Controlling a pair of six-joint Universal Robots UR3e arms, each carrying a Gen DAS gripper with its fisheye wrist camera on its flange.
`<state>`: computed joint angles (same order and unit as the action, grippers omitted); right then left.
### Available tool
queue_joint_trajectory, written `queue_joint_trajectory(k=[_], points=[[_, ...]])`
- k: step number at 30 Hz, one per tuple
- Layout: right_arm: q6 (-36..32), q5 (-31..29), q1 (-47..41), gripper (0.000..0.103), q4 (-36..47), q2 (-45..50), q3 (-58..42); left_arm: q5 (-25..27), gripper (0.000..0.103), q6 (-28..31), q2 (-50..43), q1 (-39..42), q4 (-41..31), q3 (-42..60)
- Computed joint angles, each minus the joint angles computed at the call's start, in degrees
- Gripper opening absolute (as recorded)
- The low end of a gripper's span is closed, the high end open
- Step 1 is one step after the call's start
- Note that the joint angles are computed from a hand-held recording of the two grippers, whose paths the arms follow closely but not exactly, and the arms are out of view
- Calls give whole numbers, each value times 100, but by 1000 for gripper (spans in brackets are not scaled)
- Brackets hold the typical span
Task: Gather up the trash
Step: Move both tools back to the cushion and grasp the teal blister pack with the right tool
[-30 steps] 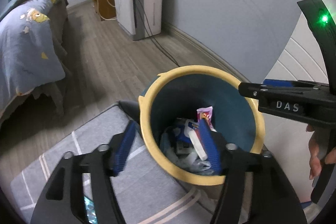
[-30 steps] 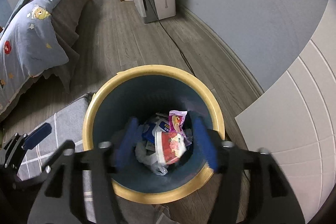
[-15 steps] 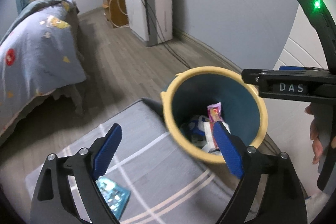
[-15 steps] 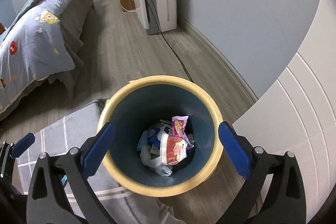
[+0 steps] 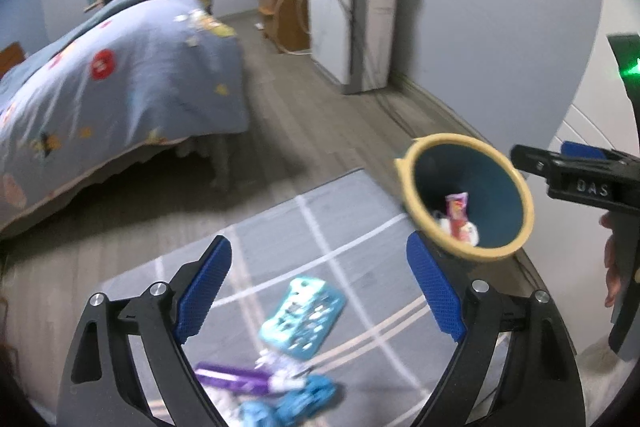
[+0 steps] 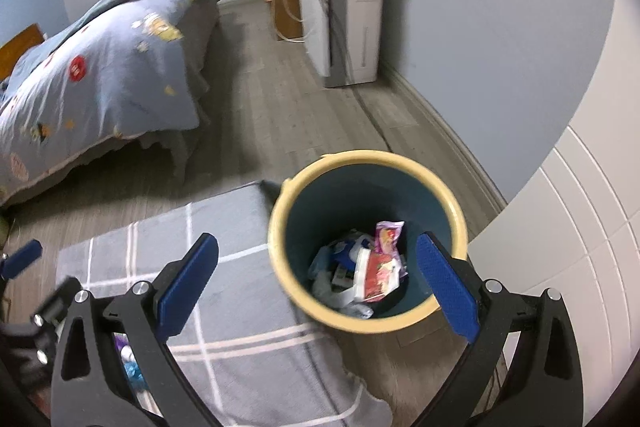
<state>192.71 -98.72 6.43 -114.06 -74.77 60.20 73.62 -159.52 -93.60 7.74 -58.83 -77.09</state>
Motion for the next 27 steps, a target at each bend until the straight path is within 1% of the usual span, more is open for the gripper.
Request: queue_joint_trajectory(k=[5,8,11,13,16,19,21,23,27], points=[[133,12,421,97,191,200,-254,-247,90,303,615,856,-113,-588],[191,-15,670,97,340,453,-585,-434,91,540,1004,1454,-153,-1032],[222,-77,928,97,607,812,-1049,-571,91,656,1241,1893,-205,-1323],[291,42,1006,97,698,936,-1178,-770,91,738,1405,2269,-358,-1479],[490,200,1128,97,870,1186,-1425,-910,92,973,1551,2688,-445,-1643],[617,307,1268,97,1073,1507,-1738,-886,92,1132,1539,2950,-515,-1731],[675,328,1395,97,1269,1795,-2040,-928,92,1136,1447,3124,-598,-1718],[682,302,1555,97,1563,2197,-2520,-934,92,1167,1381,3233,-662,-1733],[813,470,1696,97,1961,2800,-3174,-611,92,1249,1184,3254,-562,-1743]])
